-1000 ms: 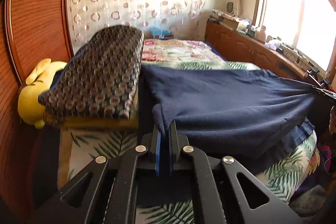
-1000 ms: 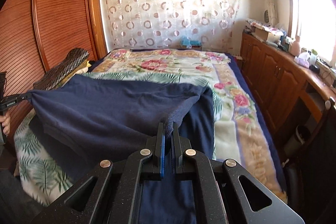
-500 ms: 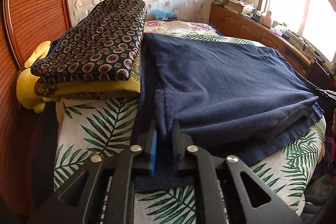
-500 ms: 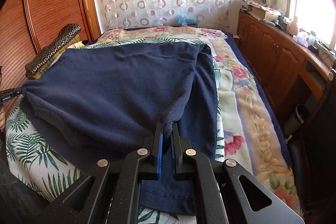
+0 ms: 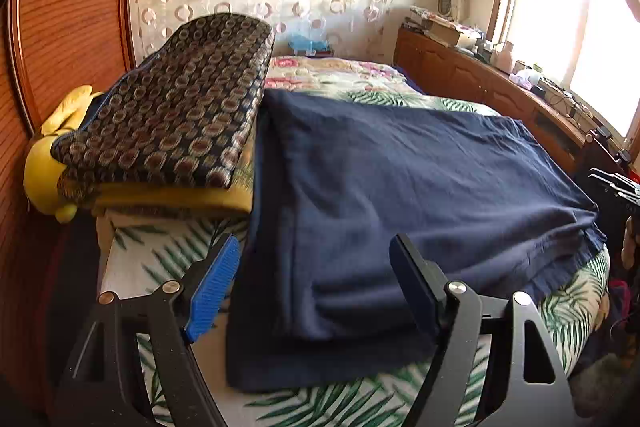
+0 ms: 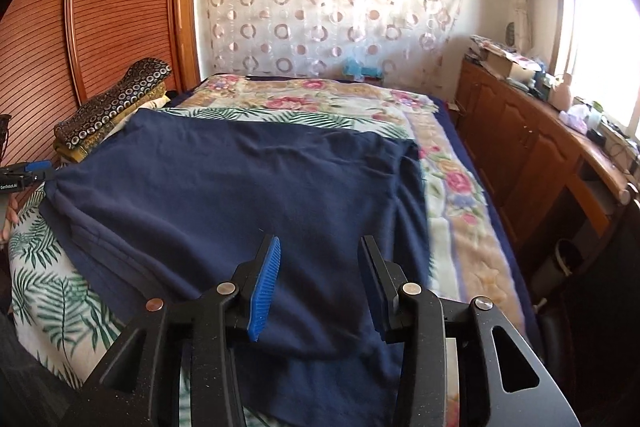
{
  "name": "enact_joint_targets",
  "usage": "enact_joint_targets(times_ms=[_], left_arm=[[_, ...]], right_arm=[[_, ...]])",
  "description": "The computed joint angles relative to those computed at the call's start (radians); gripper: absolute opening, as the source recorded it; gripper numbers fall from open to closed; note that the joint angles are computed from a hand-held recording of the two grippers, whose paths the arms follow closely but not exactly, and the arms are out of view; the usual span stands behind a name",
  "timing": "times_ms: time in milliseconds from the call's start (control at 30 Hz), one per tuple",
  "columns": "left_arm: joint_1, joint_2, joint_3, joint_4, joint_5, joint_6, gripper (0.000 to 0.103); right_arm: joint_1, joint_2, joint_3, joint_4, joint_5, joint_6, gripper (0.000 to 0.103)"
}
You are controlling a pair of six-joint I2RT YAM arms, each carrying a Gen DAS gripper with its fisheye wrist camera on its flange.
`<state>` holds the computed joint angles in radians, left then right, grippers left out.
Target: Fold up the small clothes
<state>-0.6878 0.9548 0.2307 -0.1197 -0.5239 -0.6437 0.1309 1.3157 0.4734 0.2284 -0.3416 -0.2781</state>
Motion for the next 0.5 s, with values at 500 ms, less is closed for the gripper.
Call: enact_joint_targets(times_ms=[500], left_arm=[[-0.109,0.365,0.12,0.225,0.006,-0.01,0.078]], right_arm=[[0.262,0.315,0.1,0.145,0.091,0.082,0.042]])
